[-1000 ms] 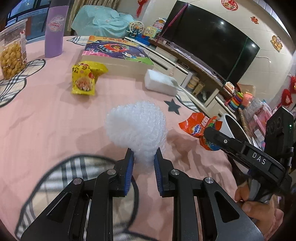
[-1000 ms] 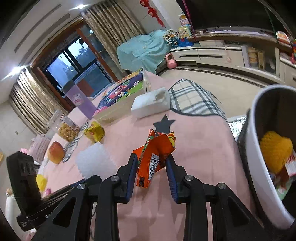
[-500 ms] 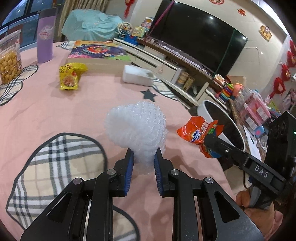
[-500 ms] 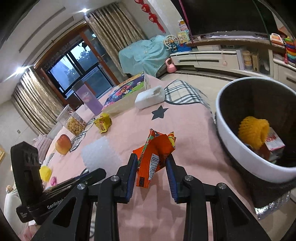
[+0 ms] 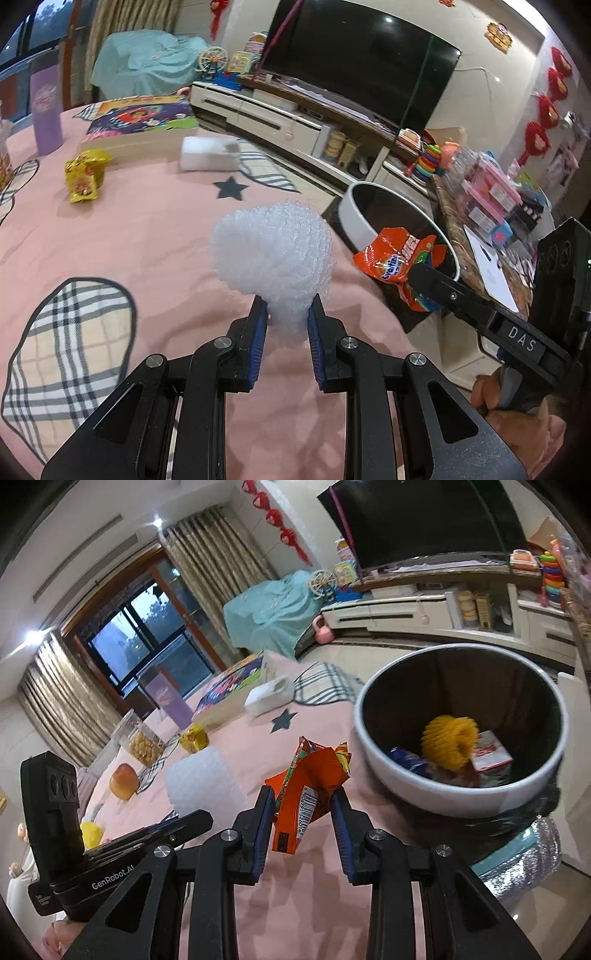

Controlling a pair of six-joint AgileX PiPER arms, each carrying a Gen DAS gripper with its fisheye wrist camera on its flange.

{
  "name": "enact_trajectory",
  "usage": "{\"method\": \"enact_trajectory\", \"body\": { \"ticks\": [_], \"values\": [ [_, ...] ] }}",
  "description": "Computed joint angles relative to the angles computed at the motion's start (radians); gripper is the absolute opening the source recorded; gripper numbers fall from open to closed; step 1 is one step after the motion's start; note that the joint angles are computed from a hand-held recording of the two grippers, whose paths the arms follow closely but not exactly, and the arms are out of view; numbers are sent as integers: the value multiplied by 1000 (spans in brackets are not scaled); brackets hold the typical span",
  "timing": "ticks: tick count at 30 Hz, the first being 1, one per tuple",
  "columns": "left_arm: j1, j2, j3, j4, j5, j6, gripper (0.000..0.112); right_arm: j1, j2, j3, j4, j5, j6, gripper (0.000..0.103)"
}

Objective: Collect trash
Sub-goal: 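Carry white net and orange wrapper over the bin with both tools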

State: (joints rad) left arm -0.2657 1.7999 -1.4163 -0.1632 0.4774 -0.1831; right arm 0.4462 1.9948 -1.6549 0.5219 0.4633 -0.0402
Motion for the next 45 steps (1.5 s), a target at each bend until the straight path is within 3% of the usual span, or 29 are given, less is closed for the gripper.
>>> {"method": "enact_trajectory", "body": {
  "ticks": [26, 45],
  "values": [
    [-143, 159, -305, 141, 140, -93, 20, -162, -115, 144, 78, -47, -98, 32],
    [-191, 318, -583, 180, 277, -101, 20, -237, -74, 84, 104, 13, -145, 32]
  ]
}}
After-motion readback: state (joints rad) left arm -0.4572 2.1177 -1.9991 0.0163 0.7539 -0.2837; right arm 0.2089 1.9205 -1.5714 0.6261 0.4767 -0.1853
